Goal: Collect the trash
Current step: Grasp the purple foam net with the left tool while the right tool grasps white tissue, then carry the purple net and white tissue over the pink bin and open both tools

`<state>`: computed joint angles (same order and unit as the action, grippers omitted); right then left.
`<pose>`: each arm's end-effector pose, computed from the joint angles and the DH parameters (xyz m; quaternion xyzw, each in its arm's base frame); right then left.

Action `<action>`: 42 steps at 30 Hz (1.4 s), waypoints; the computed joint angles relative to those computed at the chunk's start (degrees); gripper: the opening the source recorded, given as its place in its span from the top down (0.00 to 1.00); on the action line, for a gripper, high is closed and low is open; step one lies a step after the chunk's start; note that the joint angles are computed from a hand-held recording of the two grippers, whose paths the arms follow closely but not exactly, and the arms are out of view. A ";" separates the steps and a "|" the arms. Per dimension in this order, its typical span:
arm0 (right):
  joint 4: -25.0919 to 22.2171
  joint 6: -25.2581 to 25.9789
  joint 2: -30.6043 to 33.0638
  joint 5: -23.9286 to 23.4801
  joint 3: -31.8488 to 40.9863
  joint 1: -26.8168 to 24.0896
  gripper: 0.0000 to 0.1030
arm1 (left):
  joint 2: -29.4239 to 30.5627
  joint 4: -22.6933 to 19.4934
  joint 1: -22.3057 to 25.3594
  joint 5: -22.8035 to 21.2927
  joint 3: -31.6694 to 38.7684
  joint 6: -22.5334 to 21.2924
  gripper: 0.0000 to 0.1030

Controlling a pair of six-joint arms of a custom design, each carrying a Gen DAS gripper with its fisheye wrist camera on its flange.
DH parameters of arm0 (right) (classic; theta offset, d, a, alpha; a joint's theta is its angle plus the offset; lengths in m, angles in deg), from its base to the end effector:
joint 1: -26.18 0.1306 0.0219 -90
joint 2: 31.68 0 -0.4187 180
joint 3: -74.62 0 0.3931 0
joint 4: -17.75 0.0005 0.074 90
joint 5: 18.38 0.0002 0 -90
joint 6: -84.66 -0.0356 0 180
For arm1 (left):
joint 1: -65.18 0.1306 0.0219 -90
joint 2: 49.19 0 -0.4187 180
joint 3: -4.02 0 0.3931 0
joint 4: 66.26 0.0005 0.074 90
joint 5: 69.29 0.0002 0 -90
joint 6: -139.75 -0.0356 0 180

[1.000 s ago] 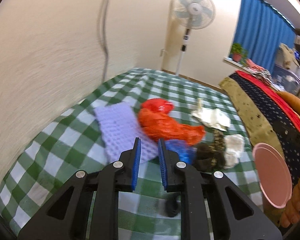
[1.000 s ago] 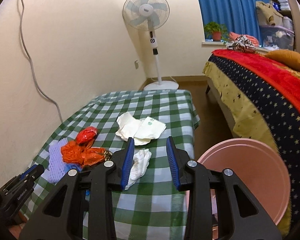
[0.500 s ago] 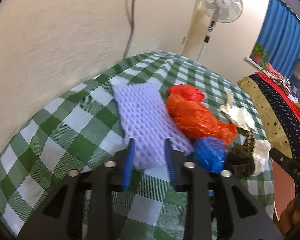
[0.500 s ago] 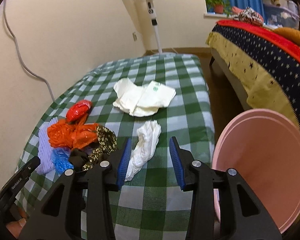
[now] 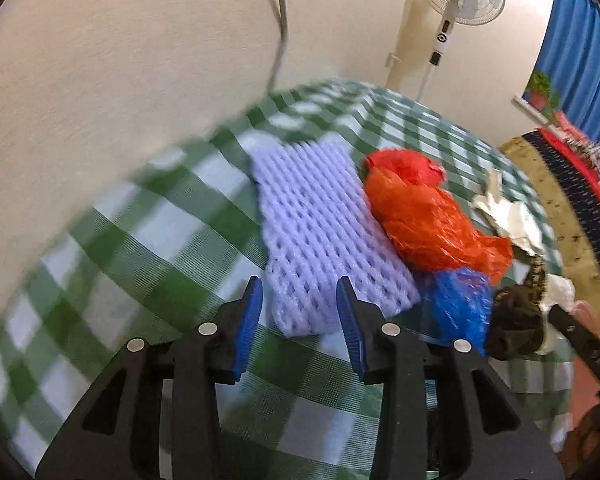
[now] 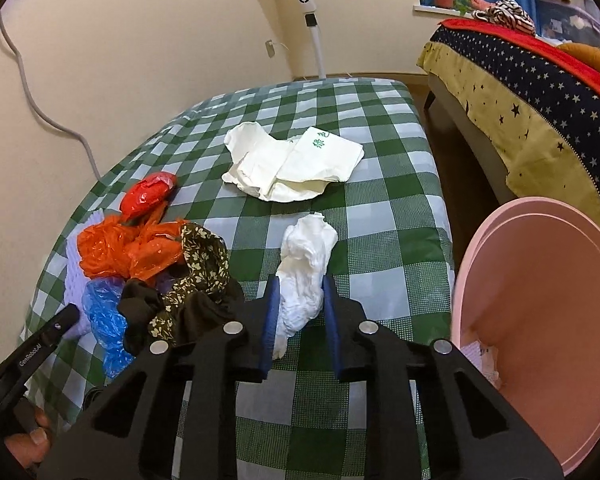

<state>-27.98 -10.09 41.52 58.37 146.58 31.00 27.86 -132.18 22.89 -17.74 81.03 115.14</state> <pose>0.3659 0.0385 0.4434 -0.0429 0.9241 0.1373 0.3541 0.2827 -0.2279 0.4453 -0.2521 0.8911 0.0313 0.3760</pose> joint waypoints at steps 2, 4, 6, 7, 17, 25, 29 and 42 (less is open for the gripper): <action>0.05 0.16 -0.10 0.09 0.00 0.10 0.83 | -0.07 0.77 0.42 1.22 -0.13 -0.58 0.58; 0.10 0.56 -0.15 0.25 0.05 0.22 0.85 | -0.68 1.77 1.21 3.39 -1.08 0.01 0.57; 0.27 0.85 -0.37 0.45 0.06 0.24 0.91 | -0.81 2.04 1.50 3.82 -1.19 -0.15 0.57; 0.36 0.96 -0.52 0.49 0.04 0.19 0.92 | -0.67 2.15 1.60 4.19 -1.07 -0.81 0.57; 1.24 1.81 -2.17 0.01 -0.46 -0.72 0.93 | -0.89 4.52 0.98 4.50 -1.30 -3.55 0.87; 1.50 2.27 -4.48 -1.17 -0.61 -2.29 0.93 | -2.07 3.14 -1.07 0.03 0.28 -4.69 0.89; 1.45 2.43 -5.84 -1.67 -0.57 -3.21 0.93 | -2.42 2.47 -2.20 -1.41 1.20 -5.04 0.89; 1.37 2.87 -9.94 -3.02 -0.62 -5.59 0.93 | -4.27 1.00 -6.47 -6.40 3.48 -5.96 0.89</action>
<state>-26.61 -7.22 31.58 55.35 145.96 25.41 23.59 -131.18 16.42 -24.14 84.51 109.18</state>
